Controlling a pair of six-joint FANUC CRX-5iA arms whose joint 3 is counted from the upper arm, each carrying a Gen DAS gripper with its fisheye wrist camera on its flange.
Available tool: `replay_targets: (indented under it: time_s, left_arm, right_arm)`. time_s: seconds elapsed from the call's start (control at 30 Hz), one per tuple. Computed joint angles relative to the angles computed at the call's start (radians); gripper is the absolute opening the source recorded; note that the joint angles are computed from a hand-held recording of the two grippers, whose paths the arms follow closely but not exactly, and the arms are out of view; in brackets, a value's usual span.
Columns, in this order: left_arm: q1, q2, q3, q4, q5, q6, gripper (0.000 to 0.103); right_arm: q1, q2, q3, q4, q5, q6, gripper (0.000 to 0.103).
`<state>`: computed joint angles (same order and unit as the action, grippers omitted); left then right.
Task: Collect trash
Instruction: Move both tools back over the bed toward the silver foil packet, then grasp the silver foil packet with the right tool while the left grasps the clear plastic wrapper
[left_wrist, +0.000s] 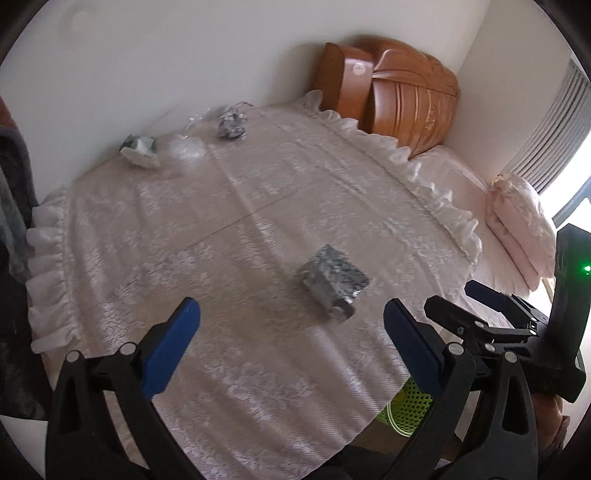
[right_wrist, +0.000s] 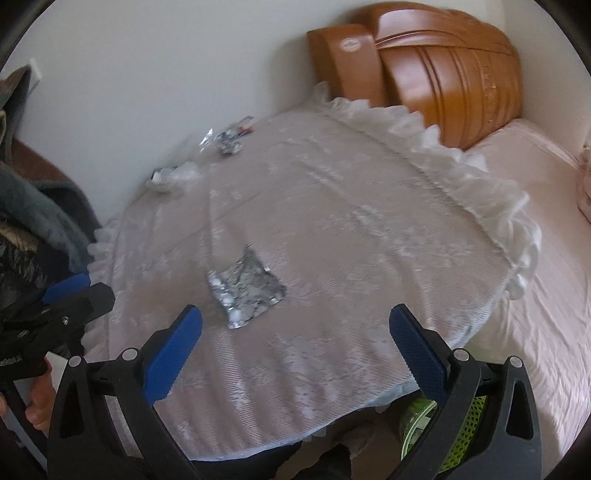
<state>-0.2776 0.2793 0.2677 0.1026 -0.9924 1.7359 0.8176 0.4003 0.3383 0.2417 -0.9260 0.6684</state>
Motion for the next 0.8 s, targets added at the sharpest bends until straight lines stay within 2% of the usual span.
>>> replay_targets:
  time_s: [0.3,0.47,0.67,0.8]
  left_arm:
    - [0.042,-0.021,-0.049,0.015,0.008,0.000,0.095]
    - [0.068,-0.032,-0.076,0.023,0.009,0.004,0.095]
    - [0.098,-0.039,-0.104,0.042,0.020,0.008,0.095]
    - [0.107,-0.038,-0.105,0.050,0.026,0.007,0.095]
  right_arm:
    - [0.005,0.078,0.106,-0.049,-0.086,0.140,0.101]
    - [-0.004,0.166,0.230,-0.087,-0.157,0.278,0.101]
    - [-0.017,0.300,0.431,-0.144,-0.241,0.469,0.101]
    - [-0.026,0.433,0.634,-0.176,-0.356,0.536,0.101]
